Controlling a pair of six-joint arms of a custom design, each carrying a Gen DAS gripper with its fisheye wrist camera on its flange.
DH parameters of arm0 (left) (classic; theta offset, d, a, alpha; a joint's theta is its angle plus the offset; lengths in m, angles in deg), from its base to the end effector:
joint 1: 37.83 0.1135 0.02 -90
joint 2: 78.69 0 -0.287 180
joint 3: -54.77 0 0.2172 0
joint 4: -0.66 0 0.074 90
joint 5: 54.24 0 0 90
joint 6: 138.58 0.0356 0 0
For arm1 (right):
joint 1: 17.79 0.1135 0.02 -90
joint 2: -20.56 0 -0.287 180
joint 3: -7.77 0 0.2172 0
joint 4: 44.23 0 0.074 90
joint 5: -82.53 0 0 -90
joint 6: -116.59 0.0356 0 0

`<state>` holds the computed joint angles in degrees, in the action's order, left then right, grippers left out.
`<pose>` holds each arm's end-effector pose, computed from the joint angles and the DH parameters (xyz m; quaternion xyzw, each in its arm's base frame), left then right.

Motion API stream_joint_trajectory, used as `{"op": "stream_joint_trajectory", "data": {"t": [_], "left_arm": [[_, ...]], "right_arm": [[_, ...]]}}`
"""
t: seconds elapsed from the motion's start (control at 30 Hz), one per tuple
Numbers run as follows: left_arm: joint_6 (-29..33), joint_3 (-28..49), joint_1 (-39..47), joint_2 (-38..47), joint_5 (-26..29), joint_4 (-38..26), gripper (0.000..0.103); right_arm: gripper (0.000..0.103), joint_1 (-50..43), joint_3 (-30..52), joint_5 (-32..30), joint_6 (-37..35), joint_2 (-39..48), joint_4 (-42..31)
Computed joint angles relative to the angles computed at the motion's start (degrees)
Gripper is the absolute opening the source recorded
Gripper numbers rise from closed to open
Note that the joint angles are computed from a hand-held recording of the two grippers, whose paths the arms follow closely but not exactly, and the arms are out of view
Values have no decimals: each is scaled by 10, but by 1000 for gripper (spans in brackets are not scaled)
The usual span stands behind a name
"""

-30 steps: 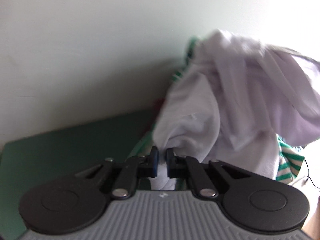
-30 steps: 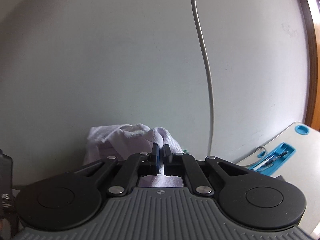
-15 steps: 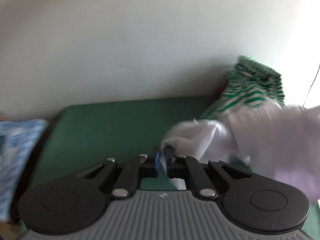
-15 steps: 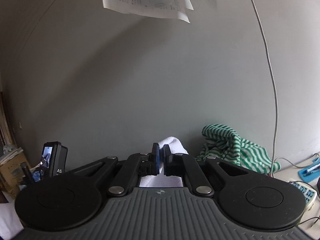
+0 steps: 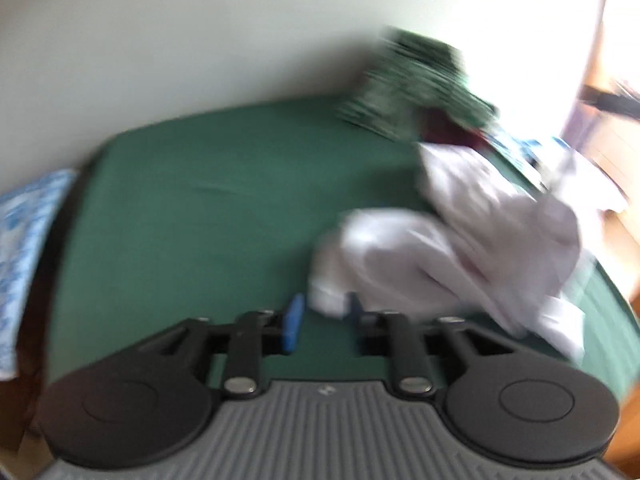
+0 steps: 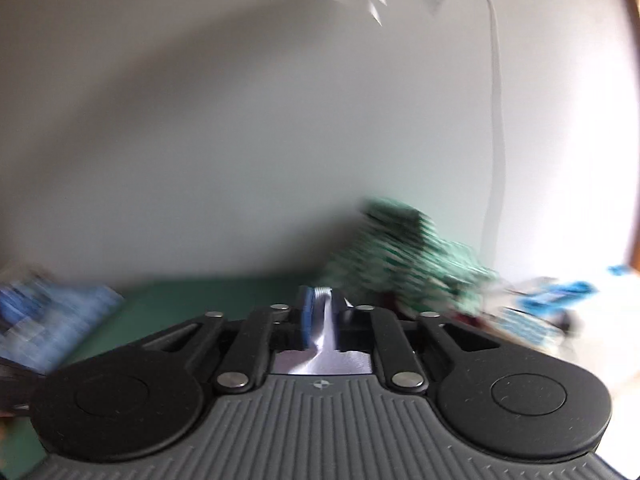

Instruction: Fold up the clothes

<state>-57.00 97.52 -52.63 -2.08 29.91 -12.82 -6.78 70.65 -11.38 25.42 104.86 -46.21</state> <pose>0.2021 -0.0496 0.1912 0.0332 0.9299 -0.0265 0.3654 0.2883 0.0586 0.2763 -0.1072 0.8286 0.0755 0.5442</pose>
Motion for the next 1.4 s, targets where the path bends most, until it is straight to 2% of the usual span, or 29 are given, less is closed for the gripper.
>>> {"op": "stream_joint_trajectory", "data": {"t": [0.03, 0.07, 0.13, 0.2, 0.27, 0.33, 0.37, 0.4, 0.43, 0.5, 0.57, 0.6, 0.73, 0.77, 0.8, 0.87, 0.93, 1.03, 1.07, 1.1, 1.13, 1.17, 1.2, 1.23, 1.27, 1.3, 1.33, 1.4], "left_arm": [[-1, -16, -45, 18, -17, 35, 65], [2, -29, -89, 43, -35, 74, 72], [23, -41, -161, 104, -56, 156, 80], [40, -40, -221, 166, -96, 230, 101], [85, -28, -263, 226, -126, 294, 102], [114, 13, -299, 299, -167, 324, 102], [116, 33, -304, 322, -172, 322, 95], [110, 61, -298, 335, -161, 296, 78], [99, 91, -289, 347, -146, 261, 66], [56, 134, -267, 355, -102, 194, 16], [17, 147, -240, 345, -78, 175, 13], [2, 135, -230, 317, -85, 174, 12], [-25, 93, -186, 142, -123, 118, 12], [-31, 91, -176, 89, -138, 84, 10], [-37, 87, -178, 37, -176, 49, 0], [-63, 90, -189, -42, -281, -28, 0], [-103, 94, -173, -118, -325, -124, 0], [-191, 91, -166, -193, -364, -263, 0], [-235, 89, -184, -203, -386, -313, 0], [-275, 82, -203, -203, -398, -348, 2], [-314, 72, -223, -198, -403, -375, 3], [-353, 63, -247, -179, -408, -391, 11], [-381, 52, -269, -160, -406, -387, 28], [-401, 41, -288, -142, -401, -374, 38], [-420, 30, -306, -123, -396, -359, 55], [-417, 19, -316, -104, -385, -328, 67], [-401, 14, -323, -84, -376, -296, 71], [-333, 7, -314, -39, -351, -213, 86]], "right_arm": [[51, 27, -15, 76, -8, -6, -7], [66, 47, -28, 134, -12, -11, -14], [70, 57, -55, 173, -14, -31, -30], [70, 57, -89, 193, -12, -58, -52], [72, 48, -125, 199, 4, -91, -82], [72, 29, -159, 191, 24, -114, -96], [73, 10, -170, 173, 31, -115, -97], [73, -13, -178, 149, 36, -108, -94], [73, -36, -184, 125, 40, -100, -91], [73, -68, -197, 88, 50, -87, -80], [73, -92, -185, 59, 57, -50, -62], [73, -107, -182, 39, 51, -46, -60], [74, -175, -173, -58, -5, -40, -43], [74, -182, -164, -82, -16, -25, -33], [74, -186, -152, -106, -25, -7, -22], [74, -176, -129, -144, -33, 28, -8], [74, -150, -100, -173, -39, 73, 3], [80, -91, -56, -174, -49, 157, 27], [79, -64, -38, -137, -51, 185, 25], [79, -34, -16, -83, -53, 215, 16], [73, -10, 5, -35, -47, 242, 1], [49, -5, 24, -33, -29, 260, -19], [32, -8, 41, -54, -8, 274, -38], [19, -7, 43, -62, 5, 273, -38], [14, -4, 37, -63, 15, 265, -29], [12, -1, 32, -64, 24, 257, -20], [11, 0, 23, -71, 27, 242, -4], [10, -5, 3, -98, 30, 203, 26]]}}
